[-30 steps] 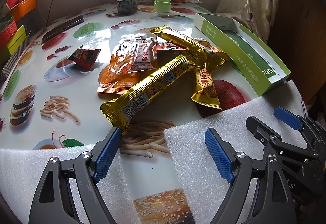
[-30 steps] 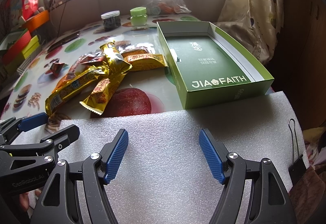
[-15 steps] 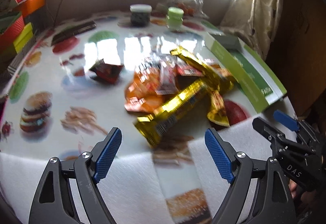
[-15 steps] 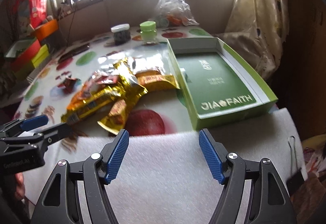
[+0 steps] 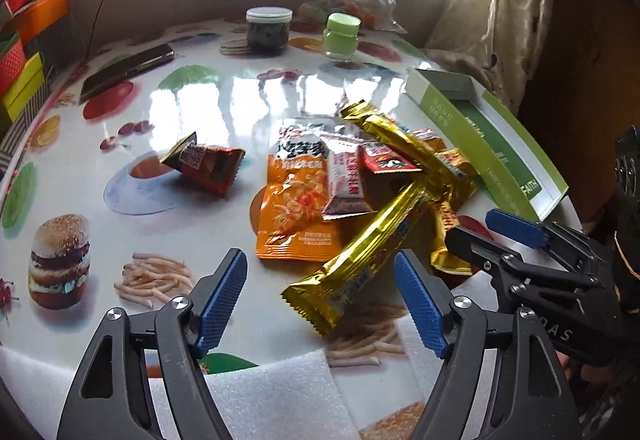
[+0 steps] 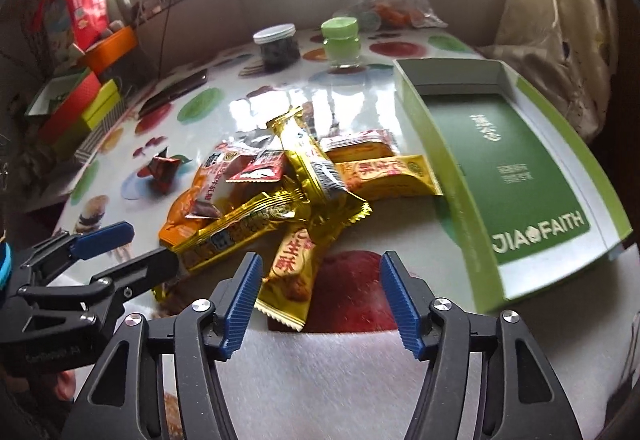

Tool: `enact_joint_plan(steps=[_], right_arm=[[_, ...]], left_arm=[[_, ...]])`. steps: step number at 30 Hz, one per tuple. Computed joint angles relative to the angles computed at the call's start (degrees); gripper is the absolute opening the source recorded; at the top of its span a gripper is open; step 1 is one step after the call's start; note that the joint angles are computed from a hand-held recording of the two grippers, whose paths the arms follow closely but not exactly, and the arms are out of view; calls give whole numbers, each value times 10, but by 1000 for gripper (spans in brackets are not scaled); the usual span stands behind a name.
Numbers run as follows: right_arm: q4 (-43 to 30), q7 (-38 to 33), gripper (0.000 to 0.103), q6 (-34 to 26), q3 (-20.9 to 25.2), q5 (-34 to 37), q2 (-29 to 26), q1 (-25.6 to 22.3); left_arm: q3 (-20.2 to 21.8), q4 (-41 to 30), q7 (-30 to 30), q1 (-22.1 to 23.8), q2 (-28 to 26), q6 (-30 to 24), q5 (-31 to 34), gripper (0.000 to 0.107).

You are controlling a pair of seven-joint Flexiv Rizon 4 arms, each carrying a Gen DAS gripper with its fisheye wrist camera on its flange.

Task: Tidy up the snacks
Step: 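Grasp the yellow peanut-candy packet with the right gripper while the left gripper grasps a gold bar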

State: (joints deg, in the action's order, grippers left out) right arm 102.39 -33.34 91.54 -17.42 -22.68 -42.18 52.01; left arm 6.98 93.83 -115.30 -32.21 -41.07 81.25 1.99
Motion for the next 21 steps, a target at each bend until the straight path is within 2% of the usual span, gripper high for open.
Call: enact_joint_plan(steps=[4, 8, 10, 16, 18, 21], right_arm=[[-21, -7, 52, -26, 29, -7, -7, -23], [-34, -7, 29, -47, 54, -19, -11, -44], [-34, -6, 25, -45, 63, -24, -10, -53], [-26, -6, 21, -45, 68, -35, -3, -62], [-21, -7, 21, -45, 72, -37, 1, -66], [-12, -4, 21, -41, 71, -39, 8, -68]], left_arm=[[-17, -2, 18, 15, -1, -3, -3, 75], [-36, -8, 46, 26, -5, -8, -8, 75], [-32, -19, 55, 21, -9, -17, -6, 75], [-40, -47, 80, 25, -22, -41, -10, 75], [-38, -56, 83, 21, -26, -54, -9, 63], [-34, -76, 93, 14, -34, -77, 2, 58]])
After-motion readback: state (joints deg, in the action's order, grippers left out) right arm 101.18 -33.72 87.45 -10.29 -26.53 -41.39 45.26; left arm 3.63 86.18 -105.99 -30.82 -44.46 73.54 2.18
